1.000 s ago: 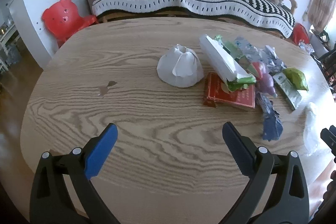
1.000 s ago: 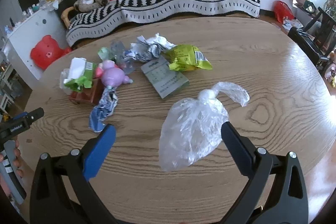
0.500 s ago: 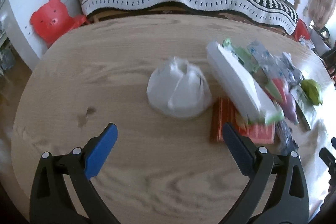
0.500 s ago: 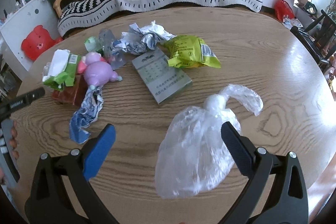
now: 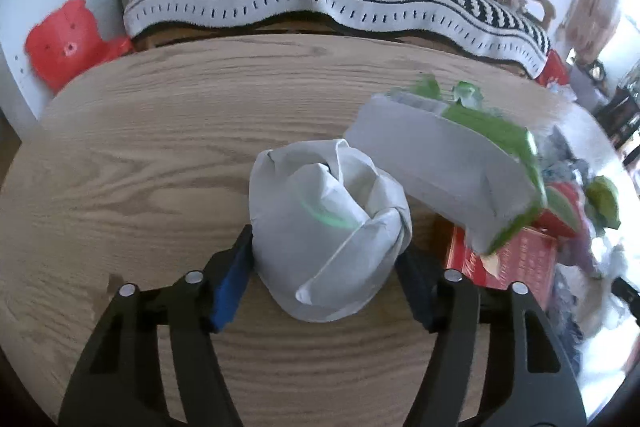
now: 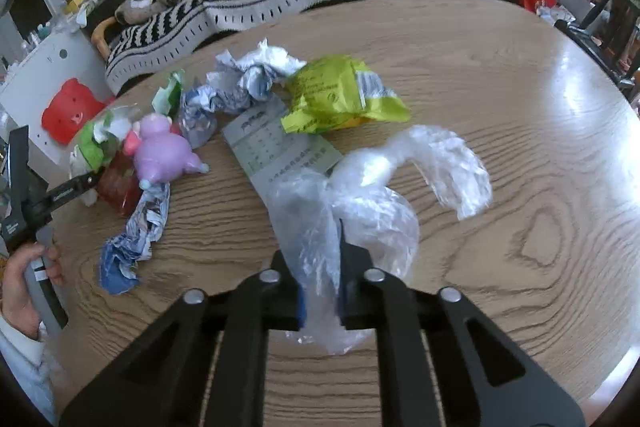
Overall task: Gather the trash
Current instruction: 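Grasp the white paper cup with left tool while right tool grasps the plastic bag, then carry both items to the black bin and open both tools to drop them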
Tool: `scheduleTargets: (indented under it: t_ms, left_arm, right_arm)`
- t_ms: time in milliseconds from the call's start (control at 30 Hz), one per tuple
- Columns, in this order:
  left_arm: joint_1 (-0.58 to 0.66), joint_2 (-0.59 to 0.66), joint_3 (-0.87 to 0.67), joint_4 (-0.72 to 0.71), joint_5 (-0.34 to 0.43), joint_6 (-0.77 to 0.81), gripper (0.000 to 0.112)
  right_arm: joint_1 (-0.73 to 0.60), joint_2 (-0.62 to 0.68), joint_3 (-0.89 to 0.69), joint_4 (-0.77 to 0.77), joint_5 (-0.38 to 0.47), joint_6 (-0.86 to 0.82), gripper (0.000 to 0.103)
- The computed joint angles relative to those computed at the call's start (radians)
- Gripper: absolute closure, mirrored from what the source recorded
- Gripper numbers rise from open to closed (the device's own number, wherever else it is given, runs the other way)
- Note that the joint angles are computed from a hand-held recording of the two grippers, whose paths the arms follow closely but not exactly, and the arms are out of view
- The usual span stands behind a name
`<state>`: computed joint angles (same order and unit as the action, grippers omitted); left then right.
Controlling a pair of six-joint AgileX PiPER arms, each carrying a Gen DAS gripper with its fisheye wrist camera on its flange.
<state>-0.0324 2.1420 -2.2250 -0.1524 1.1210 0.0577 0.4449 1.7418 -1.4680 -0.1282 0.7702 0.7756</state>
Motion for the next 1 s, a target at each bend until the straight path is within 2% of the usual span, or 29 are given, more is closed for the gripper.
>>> scheduleTargets:
  t_ms: [267, 333, 433, 600, 733, 800, 1000]
  left_arm:
    - [-0.043, -0.111, 0.036, 0.295, 0.077, -0.017, 0.049]
    - [-0.058, -0.152, 0.071, 0.346, 0.069, -0.027, 0.049]
    - [-0.048, -0.308, 0.250, 0.277, -0.005, -0.027, 0.049]
    - [-0.112, -0.452, 0.321, 0.213, -0.004, -0.006, 0.049]
    - [-0.247, -0.568, 0.395, 0.196, 0.005, -0.041, 0.049]
    - [-0.354, -0.616, 0.440, 0.210, 0.009, -0.081, 0.049]
    - [-0.666, -0.686, 0.600, 0.275, -0.026, -0.245, 0.048]
  right_arm:
    - [0.021, -0.102, 0.049, -0.049, -0.005, 0.054, 0.098]
    - [0.025, -0.130, 0.063, -0.056, -0.005, 0.062, 0.098]
    - [0.034, -0.192, 0.087, -0.080, -0.004, 0.083, 0.098]
    - [0.073, -0.319, 0.114, -0.153, 0.039, 0.124, 0.098]
    - [0.132, -0.479, 0.179, -0.230, 0.101, 0.192, 0.098]
    - [0.160, -0.556, 0.218, -0.263, 0.141, 0.225, 0.098]
    - [0.336, -0.816, 0.387, -0.381, 0.339, 0.394, 0.098]
